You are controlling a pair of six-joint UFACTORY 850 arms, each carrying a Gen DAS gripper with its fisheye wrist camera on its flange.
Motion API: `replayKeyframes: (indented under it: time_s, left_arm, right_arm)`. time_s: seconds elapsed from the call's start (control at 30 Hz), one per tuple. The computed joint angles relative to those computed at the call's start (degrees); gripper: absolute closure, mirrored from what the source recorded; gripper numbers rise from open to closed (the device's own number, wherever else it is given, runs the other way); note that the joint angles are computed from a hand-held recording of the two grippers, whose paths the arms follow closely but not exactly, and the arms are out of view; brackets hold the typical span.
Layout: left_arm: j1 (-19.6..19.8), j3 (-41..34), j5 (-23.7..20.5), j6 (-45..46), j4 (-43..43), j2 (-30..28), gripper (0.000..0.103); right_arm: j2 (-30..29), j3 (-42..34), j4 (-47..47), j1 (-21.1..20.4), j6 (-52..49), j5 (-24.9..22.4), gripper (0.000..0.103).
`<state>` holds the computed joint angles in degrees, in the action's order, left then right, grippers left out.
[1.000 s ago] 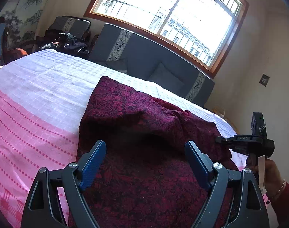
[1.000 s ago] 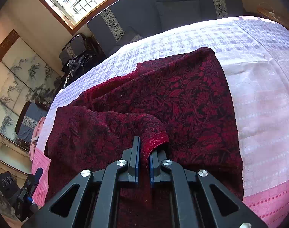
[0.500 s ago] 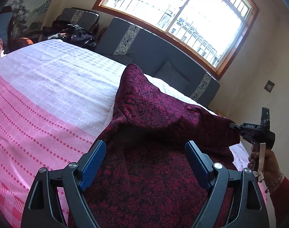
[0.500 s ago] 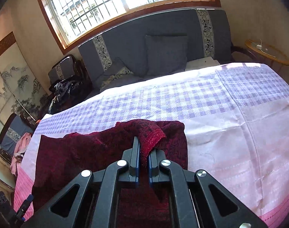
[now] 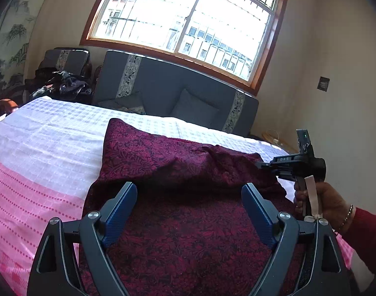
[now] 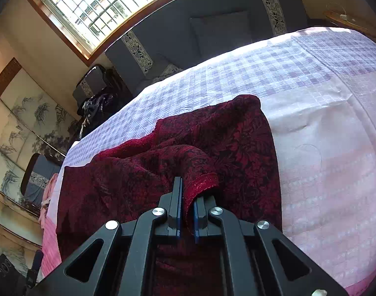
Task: Fold small clothes
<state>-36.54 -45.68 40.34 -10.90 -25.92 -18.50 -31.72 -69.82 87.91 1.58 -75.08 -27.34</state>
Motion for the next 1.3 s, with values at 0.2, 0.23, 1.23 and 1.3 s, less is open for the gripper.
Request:
replayKeyframes:
  time_s: [0.2, 0.23, 1.23, 1.3]
  left_arm:
    - [5.8, -7.7, -3.2, -11.6, 8.9, -4.8, 0.011]
    - [6.2, -9.1, -3.8, -9.0, 6.2, -6.2, 0.011]
    - [8.9, -16.1, -16.8, 2.1, -1.7, -12.1, 0.01]
    - [10.5, -15.9, -18.8, 1.6, -3.5, -12.2, 0.01]
  right_arm:
    - [-0.3, -0.7, 1.0, 0.8, -2.5, -1.6, 0.096]
    - [-0.3, -0.7, 1.7, 0.7, -3.4, -1.9, 0.096]
    - [-2.6, -2.5, 0.8, -0.5, -0.9, -4.3, 0.094]
    - [-2.0, -2.5, -0.1, 1.1, -2.6, -2.0, 0.094]
